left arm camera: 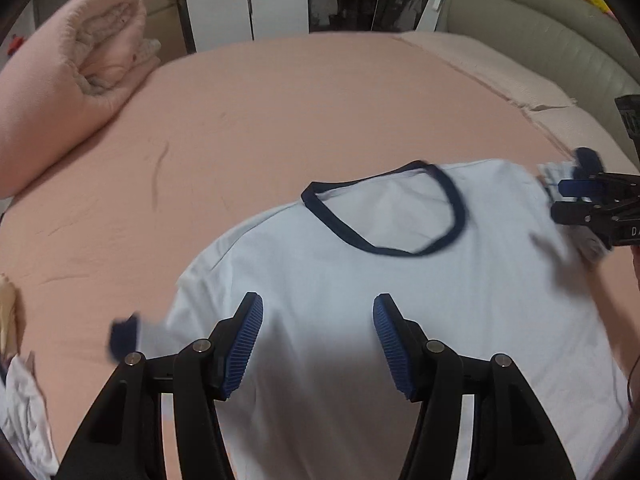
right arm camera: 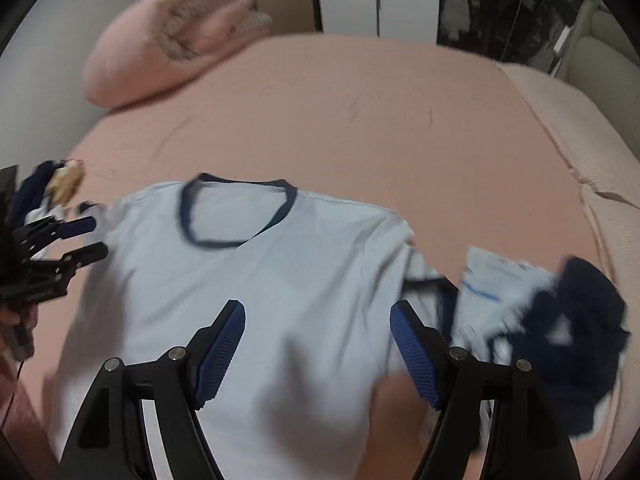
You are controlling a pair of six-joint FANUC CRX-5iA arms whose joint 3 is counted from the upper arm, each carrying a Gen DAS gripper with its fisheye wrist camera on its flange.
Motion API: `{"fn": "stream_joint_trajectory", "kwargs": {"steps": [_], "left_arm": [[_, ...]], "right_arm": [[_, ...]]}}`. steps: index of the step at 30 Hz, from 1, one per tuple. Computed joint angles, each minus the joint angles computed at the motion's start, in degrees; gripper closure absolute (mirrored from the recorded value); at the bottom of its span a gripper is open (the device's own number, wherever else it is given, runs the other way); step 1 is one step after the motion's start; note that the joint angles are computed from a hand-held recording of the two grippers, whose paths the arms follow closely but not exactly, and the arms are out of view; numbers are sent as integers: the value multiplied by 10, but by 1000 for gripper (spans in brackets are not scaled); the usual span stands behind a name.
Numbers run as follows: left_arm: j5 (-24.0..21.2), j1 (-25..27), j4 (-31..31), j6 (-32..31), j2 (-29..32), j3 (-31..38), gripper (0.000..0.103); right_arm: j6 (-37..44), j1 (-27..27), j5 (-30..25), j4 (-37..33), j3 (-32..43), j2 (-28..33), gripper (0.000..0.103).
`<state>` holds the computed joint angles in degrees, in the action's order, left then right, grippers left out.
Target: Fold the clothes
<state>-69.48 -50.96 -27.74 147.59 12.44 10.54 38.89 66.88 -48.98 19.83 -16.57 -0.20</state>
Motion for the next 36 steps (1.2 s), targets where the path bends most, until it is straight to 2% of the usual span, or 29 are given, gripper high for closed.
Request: {"fn": "stream_joint_trajectory", "kwargs": {"steps": [2, 6, 11, 14, 15, 16, 17, 18, 19, 20, 21, 22, 23, 24, 25, 27, 28, 29, 31, 33, 36], "left_arm": [[3, 28, 18, -23, 21, 6, 48], [19, 60, 33, -34, 31, -6, 46], [18, 83, 29, -18, 36, -6, 46], [-18, 76, -2, 10, 38, 13, 46], [-22, 70, -12, 15, 32, 13, 48], [-12, 69, -9, 13, 22, 5, 48], [27, 76, 23, -13, 7, -16, 48], [56, 85, 64, -60, 5, -29, 48], [65, 86, 90, -97, 10, -29, 48], [44, 79, 86, -120, 32, -10, 48], [17, 69, 72, -129, 54, 13, 42], [16, 68, 56, -108, 56, 16, 37], [13, 67, 41, -84, 57, 17, 24], [6, 74, 35, -47, 52, 14, 23], [-4, 80, 28, -2, 44, 8, 23], [-3, 90, 38, 56, 21, -10, 24], [8, 84, 37, 67, 8, -18, 24], [-6, 62, 15, 69, 8, -7, 24], [-35, 19, -22, 69, 9, 16, 24], [-41, -5, -13, 63, 14, 26, 24], [-6, -24, 17, 58, 16, 5, 24]], "right_arm": [[40, -27, 8, -34, 47, 63, 29], [75, -44, -7, -28, 95, 143, 28], [18, -50, 20, 42, 88, 168, 27], [-36, -56, 28, 82, 78, 171, 28], [-71, -54, 27, 118, 66, 168, 28], [-107, -52, 25, 151, 52, 160, 28], [-123, -51, 30, 160, 41, 148, 28], [-110, -52, 44, 140, 37, 137, 28], [-67, -55, 67, 89, 39, 125, 28], [-4, -57, 60, 27, 61, 128, 28], [41, -55, 36, -7, 86, 145, 28], [81, -53, 12, -35, 109, 161, 28], [93, -47, -1, -33, 119, 175, 27], [75, -44, 2, -5, 113, 181, 20], [38, -45, 9, 21, 105, 181, 17], [-34, -45, 13, 70, 90, 179, 17], [-62, -42, 3, 88, 85, 174, 17], [-81, -38, 8, 95, 73, 160, 17], [-87, -27, 50, 78, 36, 114, 17], [-69, -6, 60, 31, 16, 79, 17], [-72, 38, 55, 10, -22, 48, 16]]}}
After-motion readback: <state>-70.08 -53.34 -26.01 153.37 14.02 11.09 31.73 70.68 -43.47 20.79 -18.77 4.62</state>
